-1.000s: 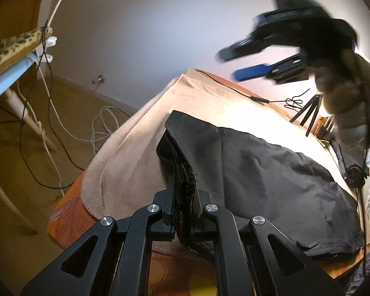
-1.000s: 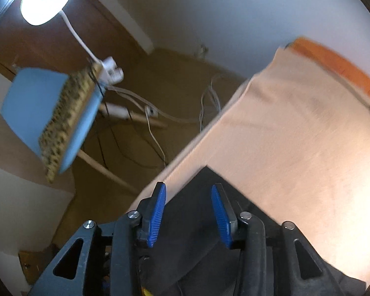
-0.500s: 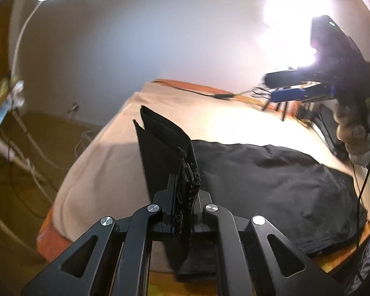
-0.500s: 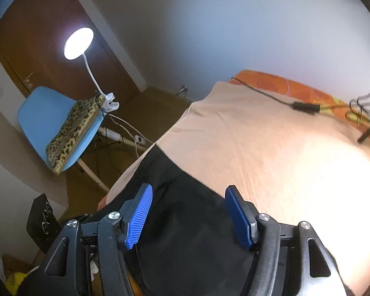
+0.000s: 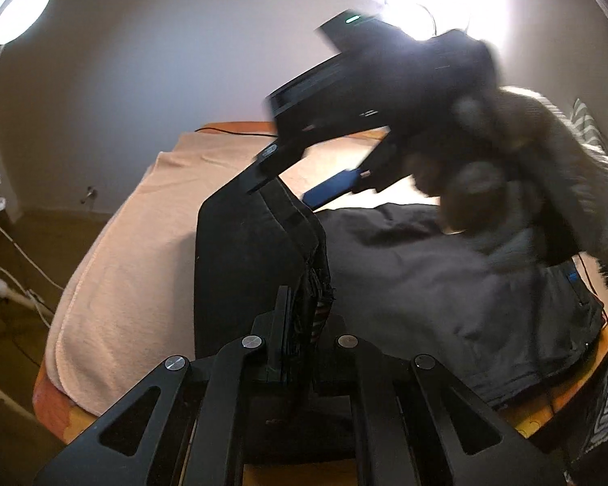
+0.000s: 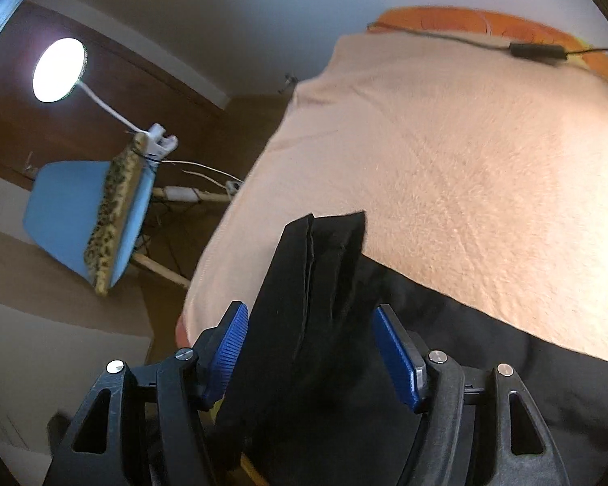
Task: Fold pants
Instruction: 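Lift the black trousers by their edges with both grippers and carry them onto the bed, then lay the trousers flat on the blanket with both grippers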
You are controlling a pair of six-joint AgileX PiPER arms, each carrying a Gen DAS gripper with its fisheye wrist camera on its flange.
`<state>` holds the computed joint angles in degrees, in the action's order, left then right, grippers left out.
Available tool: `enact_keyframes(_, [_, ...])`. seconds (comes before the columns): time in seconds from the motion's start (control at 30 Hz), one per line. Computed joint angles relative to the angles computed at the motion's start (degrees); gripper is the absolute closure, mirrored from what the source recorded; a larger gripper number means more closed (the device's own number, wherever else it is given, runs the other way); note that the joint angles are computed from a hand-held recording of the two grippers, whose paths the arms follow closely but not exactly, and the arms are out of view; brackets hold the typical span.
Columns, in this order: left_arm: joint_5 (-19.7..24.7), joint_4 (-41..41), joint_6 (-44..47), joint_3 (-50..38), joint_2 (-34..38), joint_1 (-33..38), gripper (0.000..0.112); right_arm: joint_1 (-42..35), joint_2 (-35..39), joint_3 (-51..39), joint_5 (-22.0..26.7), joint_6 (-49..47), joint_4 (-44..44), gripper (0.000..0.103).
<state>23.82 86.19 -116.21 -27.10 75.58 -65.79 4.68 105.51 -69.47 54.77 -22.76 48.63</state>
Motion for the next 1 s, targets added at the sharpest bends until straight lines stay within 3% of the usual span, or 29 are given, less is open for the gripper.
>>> enact_keyframes(0.1, [0.3, -2.2, 2.5, -0.7, -0.1, -1.0, 0.106, 1.4, 3.0, -1.8, -1.2, 1.8, 0.1, 0.051])
enact_keyframes(0.13, [0.2, -3.3, 3.9, -1.0, -0.1, -1.2, 0.106, 1.8, 4.0, -2.6, -1.0, 1.8, 0.2, 0.065])
enact_keyframes(0.27, [0.3, -7.7, 8.8, -2.5, -0.1, -2.4, 0.106, 2.9, 2.8, -2.7, -2.1, 3.5, -3.4, 0.097])
enact_keyframes(0.43, [0.0, -12.6, 14.0, -5.8, 0.7, -4.2, 0.106, 0.5, -2.6, 0.5, -2.0, 2.6, -5.5, 0.102])
enact_keyframes(0.63, [4.0, -19.7, 21.5, -12.3, 3.5, -10.5, 0.106, -4.9, -9.7, 5.2, 0.0, 0.4, -6.5, 0.102])
enact_keyframes(1.0, [4.9, -21.2, 20.5, -20.8, 10.2, -17.4, 0.106, -21.4, -21.4, 13.3, 9.2, -8.7, -8.9, 0.102])
